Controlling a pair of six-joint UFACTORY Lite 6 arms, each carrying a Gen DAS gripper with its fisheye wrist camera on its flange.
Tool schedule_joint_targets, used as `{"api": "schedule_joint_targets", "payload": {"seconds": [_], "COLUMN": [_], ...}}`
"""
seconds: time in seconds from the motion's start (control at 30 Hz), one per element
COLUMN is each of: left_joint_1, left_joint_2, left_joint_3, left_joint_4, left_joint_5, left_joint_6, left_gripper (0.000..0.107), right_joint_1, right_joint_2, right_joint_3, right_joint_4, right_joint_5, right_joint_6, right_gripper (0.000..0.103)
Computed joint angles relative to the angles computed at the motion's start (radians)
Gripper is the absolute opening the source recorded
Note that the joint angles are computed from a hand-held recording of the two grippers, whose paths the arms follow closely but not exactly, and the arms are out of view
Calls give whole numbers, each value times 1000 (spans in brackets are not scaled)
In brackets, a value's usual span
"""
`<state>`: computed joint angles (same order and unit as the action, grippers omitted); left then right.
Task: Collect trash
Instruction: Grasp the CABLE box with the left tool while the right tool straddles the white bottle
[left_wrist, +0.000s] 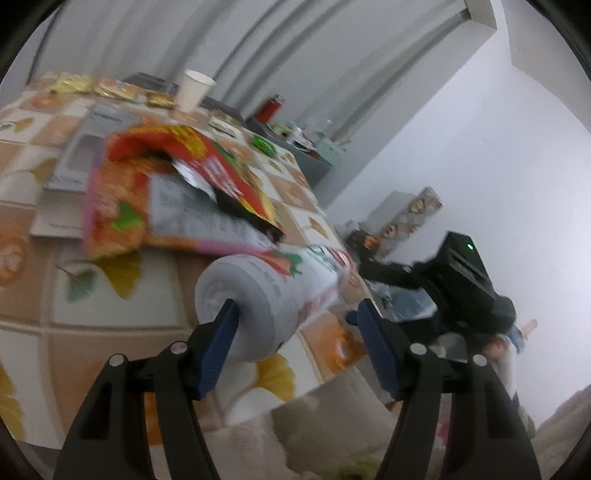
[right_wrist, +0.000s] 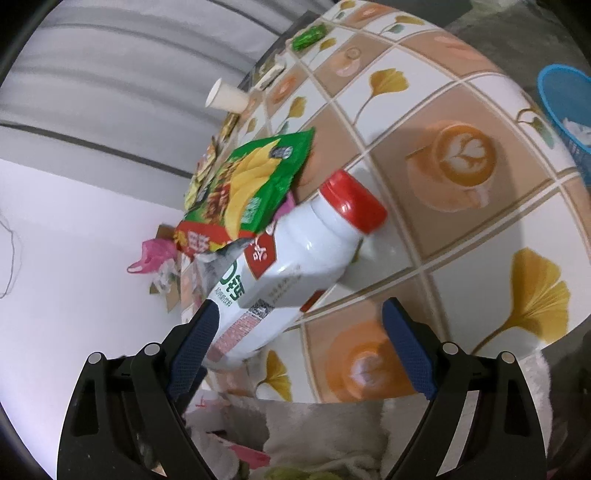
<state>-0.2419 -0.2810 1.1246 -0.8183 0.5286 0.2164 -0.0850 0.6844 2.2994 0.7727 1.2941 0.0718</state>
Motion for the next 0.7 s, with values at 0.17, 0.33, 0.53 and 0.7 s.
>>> {"api": "schedule_joint_targets", "payload": {"seconds": [0.17, 0.33, 0.53, 0.7], "left_joint_1": [-81, -155, -163, 53], "left_joint_2": [68, 167, 155, 106], "left_joint_3": [53, 121, 156, 281], "left_joint_4": [-30, -104, -20, 228], "left_joint_5": [-12, 13, 62, 129], "left_joint_6": [15, 84, 48, -89], "left_gripper": [64, 64, 65, 74], "right_joint_1": [-37, -77, -99, -94], "right_joint_2": [-20, 3, 43, 129], "right_joint_3": [-31, 9, 78, 213], "right_joint_4": [-18, -33, -41, -43], "right_joint_5": [-17, -14, 12, 54], "right_joint_6": [-8, -3, 6, 33], "right_gripper": [86, 86, 86, 86]}}
